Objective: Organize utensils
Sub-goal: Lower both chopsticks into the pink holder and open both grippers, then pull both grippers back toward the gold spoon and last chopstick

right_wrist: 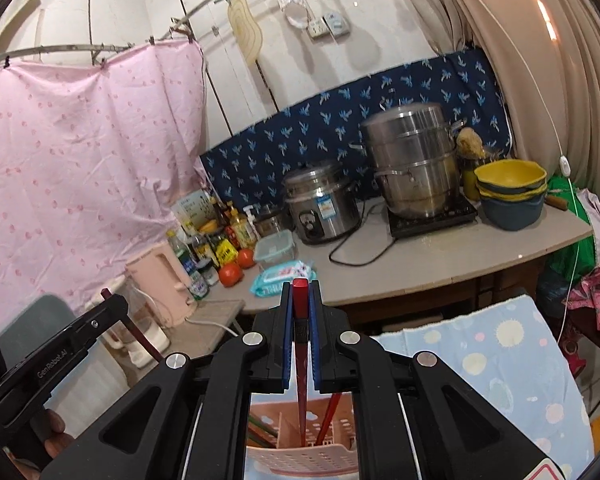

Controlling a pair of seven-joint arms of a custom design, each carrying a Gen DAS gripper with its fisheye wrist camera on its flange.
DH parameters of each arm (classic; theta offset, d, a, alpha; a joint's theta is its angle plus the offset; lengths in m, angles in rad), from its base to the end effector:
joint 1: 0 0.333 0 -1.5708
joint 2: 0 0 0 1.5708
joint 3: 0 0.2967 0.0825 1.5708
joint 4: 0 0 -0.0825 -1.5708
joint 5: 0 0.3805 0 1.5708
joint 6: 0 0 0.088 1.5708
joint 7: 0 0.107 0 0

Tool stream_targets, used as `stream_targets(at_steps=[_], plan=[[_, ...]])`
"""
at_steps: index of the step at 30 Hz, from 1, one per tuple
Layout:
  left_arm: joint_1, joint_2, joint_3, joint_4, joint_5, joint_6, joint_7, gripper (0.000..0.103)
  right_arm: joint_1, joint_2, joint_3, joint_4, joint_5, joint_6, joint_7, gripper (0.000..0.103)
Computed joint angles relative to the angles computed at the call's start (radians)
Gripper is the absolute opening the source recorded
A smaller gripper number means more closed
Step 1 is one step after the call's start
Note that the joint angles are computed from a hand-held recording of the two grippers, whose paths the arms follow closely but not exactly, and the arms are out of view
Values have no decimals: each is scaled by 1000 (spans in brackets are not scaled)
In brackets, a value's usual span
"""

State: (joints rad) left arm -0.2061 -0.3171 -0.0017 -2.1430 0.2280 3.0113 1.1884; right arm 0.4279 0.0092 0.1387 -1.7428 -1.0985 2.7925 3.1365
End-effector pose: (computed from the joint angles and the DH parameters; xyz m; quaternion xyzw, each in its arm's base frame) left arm 0.4923 -0.1209 0.6639 -0.5764 0.5951 -0.4540 0.3279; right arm 0.4900 0.3599 0.6387 -0.5317 0.6154 -0.2652 0.5180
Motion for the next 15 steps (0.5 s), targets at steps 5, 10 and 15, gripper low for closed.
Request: stream_targets(at_steps=[5,10,15], plan=[[-14,20,15,-14,-34,-12,23,7,5,23,-3,-23,50,-3,-38,7],[24,22,-14,-24,-19,-8,-9,8,12,33,-9,-25,61,-10,-53,9],[57,12,-37,-28,24,-25,-58,23,15,3,-9,-51,-31,-43,52,35]])
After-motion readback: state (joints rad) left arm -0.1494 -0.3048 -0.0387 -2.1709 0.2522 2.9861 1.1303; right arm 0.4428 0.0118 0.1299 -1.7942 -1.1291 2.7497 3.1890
